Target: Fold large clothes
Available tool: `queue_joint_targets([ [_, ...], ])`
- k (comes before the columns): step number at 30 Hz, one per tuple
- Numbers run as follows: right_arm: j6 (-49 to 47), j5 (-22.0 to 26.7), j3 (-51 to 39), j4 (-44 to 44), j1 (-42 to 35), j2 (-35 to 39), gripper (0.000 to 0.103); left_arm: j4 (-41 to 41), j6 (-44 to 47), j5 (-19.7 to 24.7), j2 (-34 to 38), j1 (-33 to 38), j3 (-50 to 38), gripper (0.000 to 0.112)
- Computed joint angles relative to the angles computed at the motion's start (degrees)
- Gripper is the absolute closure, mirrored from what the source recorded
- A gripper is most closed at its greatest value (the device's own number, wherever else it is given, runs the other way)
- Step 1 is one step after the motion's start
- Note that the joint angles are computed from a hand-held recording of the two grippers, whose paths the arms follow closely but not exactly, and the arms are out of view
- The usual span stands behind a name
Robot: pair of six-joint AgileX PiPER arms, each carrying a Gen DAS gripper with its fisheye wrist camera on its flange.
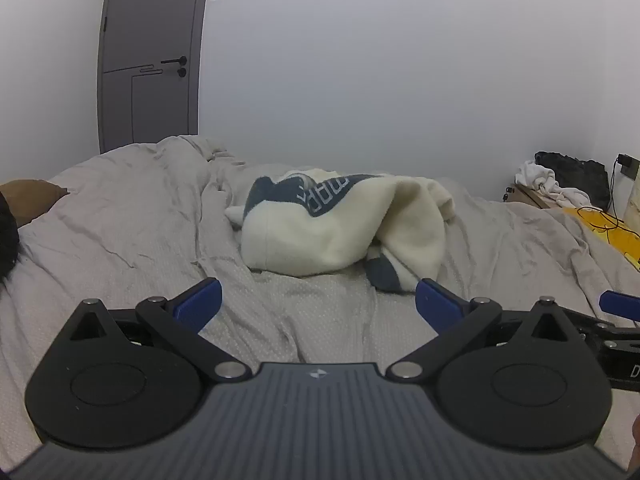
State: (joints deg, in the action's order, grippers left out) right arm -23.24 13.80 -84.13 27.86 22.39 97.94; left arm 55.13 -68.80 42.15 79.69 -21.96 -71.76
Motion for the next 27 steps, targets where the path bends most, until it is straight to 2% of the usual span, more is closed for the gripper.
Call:
queue_joint_targets([
  [1, 1.82, -1.24, 0.61, -3.03, 0.54, -0.19, 0.000, 0.14, -0.10, -0.01, 0.03, -0.04, 0.00, 0.009],
  [13, 9.14, -2.34, 1.06, -10.71, 0.87, -0.53, 0.000, -1.58, 1.92, -1.52, 0.74, 1.34, -0.30, 0.009],
  [23, 26.92, -2.43, 1.89, -27.99, 2.44, -2.03, 0.000, -1.59, 1.83, -1.37, -0.26, 1.80, -0.09, 0.009],
  [27, 29.76, -1.28, 1.84, -30.29, 3.22, -3.01, 0.000, -3.13, 3.57, -1.36, -1.01, 1.98, -0.30, 0.009],
])
